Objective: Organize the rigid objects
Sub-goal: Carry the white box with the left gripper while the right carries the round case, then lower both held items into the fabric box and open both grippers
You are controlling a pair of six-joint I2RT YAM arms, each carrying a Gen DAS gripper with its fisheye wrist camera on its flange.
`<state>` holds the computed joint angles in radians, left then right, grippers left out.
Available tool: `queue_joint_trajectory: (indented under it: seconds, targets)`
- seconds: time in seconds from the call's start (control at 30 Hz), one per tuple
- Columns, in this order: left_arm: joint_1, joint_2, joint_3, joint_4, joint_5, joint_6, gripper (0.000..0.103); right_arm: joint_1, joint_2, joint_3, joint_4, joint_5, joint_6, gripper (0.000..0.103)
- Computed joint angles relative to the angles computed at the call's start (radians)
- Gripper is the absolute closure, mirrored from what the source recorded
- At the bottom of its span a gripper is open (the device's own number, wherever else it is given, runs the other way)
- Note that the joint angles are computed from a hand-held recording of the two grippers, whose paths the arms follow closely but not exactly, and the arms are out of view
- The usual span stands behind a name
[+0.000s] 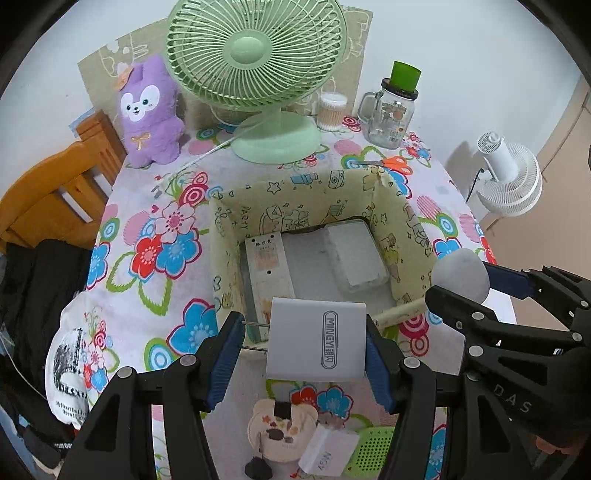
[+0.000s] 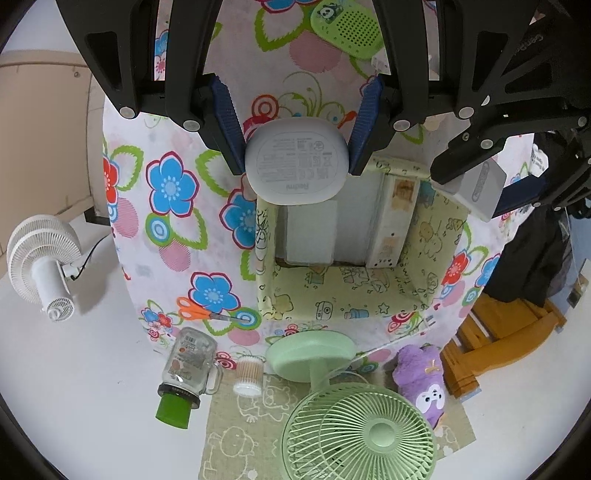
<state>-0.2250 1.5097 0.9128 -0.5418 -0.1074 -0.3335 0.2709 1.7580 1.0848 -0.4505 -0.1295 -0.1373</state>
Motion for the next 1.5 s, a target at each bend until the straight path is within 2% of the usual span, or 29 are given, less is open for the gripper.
queue_joint_trajectory:
  seconds: [0.63, 1.1, 1.37, 1.5]
  targets:
    - [0.066, 0.200, 0.157, 0.029, 0.068, 0.106, 0.040, -0.017, 0.148, 0.186, -0.044, 0.023, 0.051, 0.045]
    - [0.074, 0.293, 0.196, 0.035, 0.114, 0.114, 0.040, -0.021, 0.206, 0.239, -0.059, 0.039, 0.066, 0.044]
    - [0.074, 0.333, 0.210, 0.036, 0.140, 0.153, 0.039, -0.008, 0.218, 0.246, -0.062, 0.042, 0.069, 0.044]
    - [0.061, 0.344, 0.211, 0.037, 0.117, 0.175, 0.039, 0.003, 0.237, 0.256, -0.065, 0.038, 0.076, 0.044]
